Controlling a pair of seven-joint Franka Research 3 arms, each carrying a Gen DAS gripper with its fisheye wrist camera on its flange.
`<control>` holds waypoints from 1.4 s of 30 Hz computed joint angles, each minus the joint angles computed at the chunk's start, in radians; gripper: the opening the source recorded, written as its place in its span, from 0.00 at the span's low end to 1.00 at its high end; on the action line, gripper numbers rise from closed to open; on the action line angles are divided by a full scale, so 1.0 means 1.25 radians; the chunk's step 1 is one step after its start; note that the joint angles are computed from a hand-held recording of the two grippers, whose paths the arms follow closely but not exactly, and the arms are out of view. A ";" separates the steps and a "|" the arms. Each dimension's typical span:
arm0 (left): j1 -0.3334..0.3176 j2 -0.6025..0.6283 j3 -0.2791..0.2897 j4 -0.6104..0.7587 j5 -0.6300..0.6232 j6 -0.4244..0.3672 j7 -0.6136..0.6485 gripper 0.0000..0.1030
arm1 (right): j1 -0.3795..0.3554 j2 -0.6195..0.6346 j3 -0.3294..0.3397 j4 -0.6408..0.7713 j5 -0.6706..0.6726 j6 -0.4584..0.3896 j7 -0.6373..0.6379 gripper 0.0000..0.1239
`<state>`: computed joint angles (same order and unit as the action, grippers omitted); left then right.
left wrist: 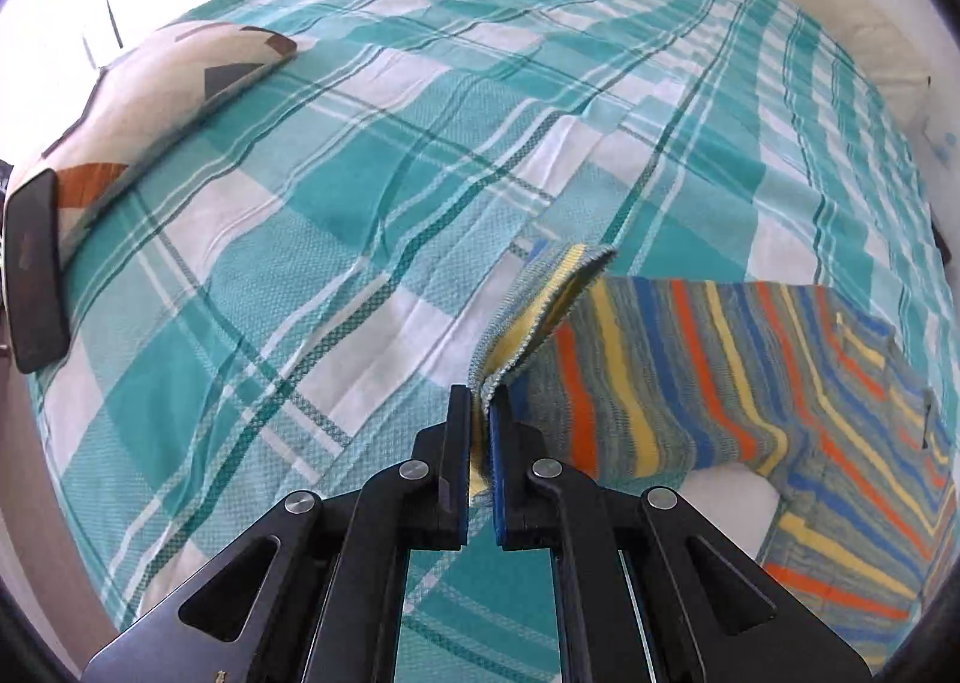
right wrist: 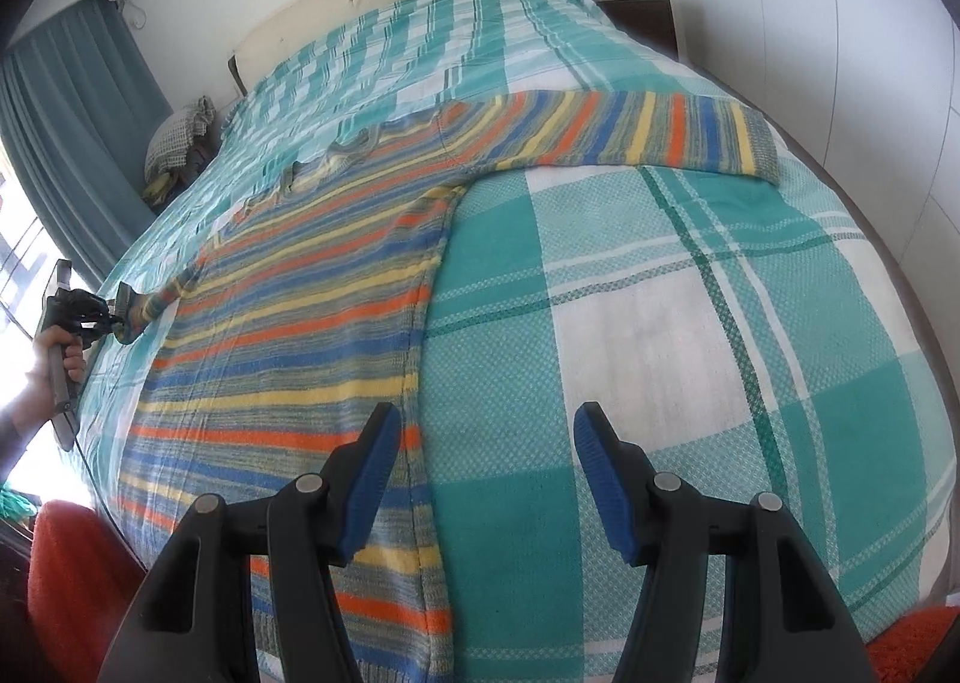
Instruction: Fold small clothes
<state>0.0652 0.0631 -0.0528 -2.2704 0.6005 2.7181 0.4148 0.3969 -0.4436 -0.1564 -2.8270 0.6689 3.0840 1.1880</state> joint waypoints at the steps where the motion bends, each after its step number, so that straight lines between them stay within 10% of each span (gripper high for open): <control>1: 0.004 0.001 0.003 -0.004 -0.005 0.004 0.005 0.03 | 0.001 0.002 0.002 0.000 -0.002 0.000 -0.001 0.48; 23: 0.083 -0.031 0.019 -0.097 -0.373 0.088 0.207 0.09 | -0.002 0.034 0.014 0.011 -0.005 -0.009 -0.006 0.48; 26: 0.092 -0.074 0.029 -0.130 -0.328 0.096 0.182 0.15 | 0.010 0.033 0.006 0.012 0.006 -0.004 -0.014 0.48; 30: 0.101 -0.103 0.017 -0.147 -0.209 0.153 0.118 0.62 | 0.019 0.038 0.003 0.014 0.014 0.003 -0.024 0.48; 34: 0.069 -0.049 0.003 -0.093 -0.202 0.159 0.191 0.81 | 0.002 0.044 0.025 0.015 0.002 0.001 -0.013 0.48; 38: 0.033 0.023 0.029 -0.027 -0.103 -0.007 0.112 0.74 | -0.007 0.039 0.033 0.010 -0.006 0.016 -0.001 0.48; 42: 0.050 -0.054 0.034 -0.117 0.007 0.022 -0.014 0.76 | -0.065 0.014 0.071 -0.013 -0.034 0.056 0.057 0.48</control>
